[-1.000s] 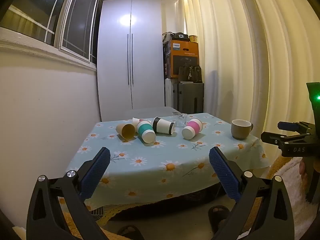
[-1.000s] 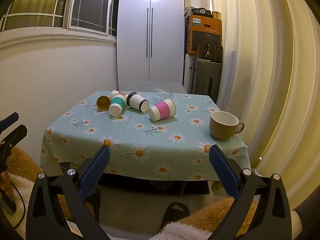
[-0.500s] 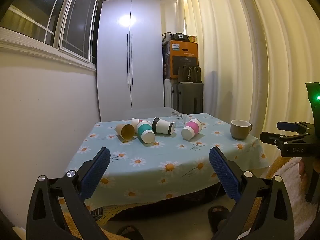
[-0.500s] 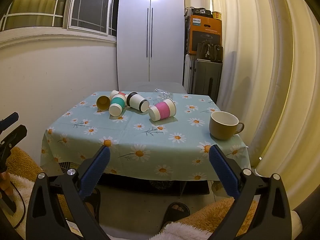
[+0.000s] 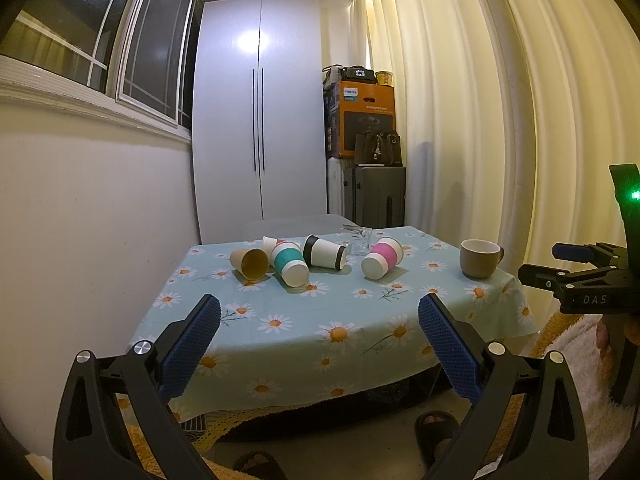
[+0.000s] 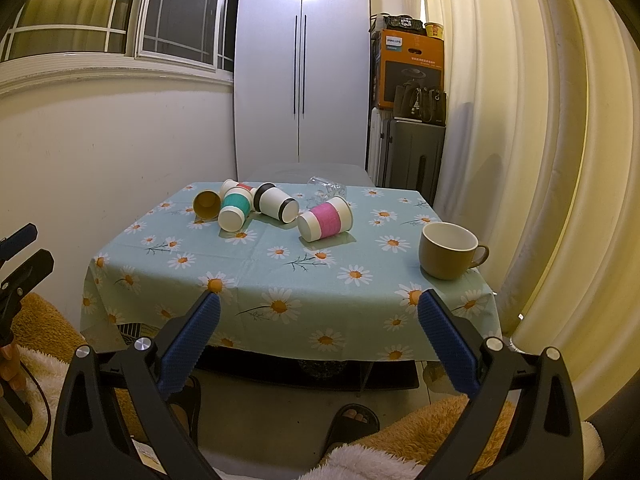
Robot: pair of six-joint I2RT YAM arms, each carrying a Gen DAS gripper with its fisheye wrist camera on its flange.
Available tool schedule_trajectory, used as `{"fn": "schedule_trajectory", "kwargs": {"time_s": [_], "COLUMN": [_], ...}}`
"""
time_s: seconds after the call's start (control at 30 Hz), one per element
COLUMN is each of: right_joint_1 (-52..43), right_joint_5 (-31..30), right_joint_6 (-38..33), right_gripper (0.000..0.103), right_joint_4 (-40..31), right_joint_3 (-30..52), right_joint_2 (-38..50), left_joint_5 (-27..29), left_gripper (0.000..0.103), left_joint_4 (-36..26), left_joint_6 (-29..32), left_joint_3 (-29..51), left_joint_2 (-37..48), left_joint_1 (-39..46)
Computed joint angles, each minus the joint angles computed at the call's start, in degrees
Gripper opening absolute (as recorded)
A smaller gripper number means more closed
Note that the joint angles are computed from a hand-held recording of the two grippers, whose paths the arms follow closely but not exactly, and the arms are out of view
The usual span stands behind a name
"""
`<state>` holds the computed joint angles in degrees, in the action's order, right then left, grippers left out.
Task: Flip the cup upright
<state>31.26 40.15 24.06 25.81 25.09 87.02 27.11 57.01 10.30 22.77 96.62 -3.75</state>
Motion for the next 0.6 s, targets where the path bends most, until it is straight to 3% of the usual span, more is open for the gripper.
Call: {"fn": "schedule_trajectory", "kwargs": {"time_s": [0.6], "right_joint_1": [-0.2], "right_joint_5": [-0.2], "right_joint_6": [-0.1], "right_gripper": [0.098], "right_joint_4": [0.1], "right_joint_3": [0.0], "right_joint_2": [0.1], "left_joint_5": [0.0], "left_gripper": [0.097], "left_joint_4": [1.0], "left_joint_6": [-0.1], "left_joint_3": [-0.1], "left_joint_2": [0.8], "left_joint_1": [-0.1]}}
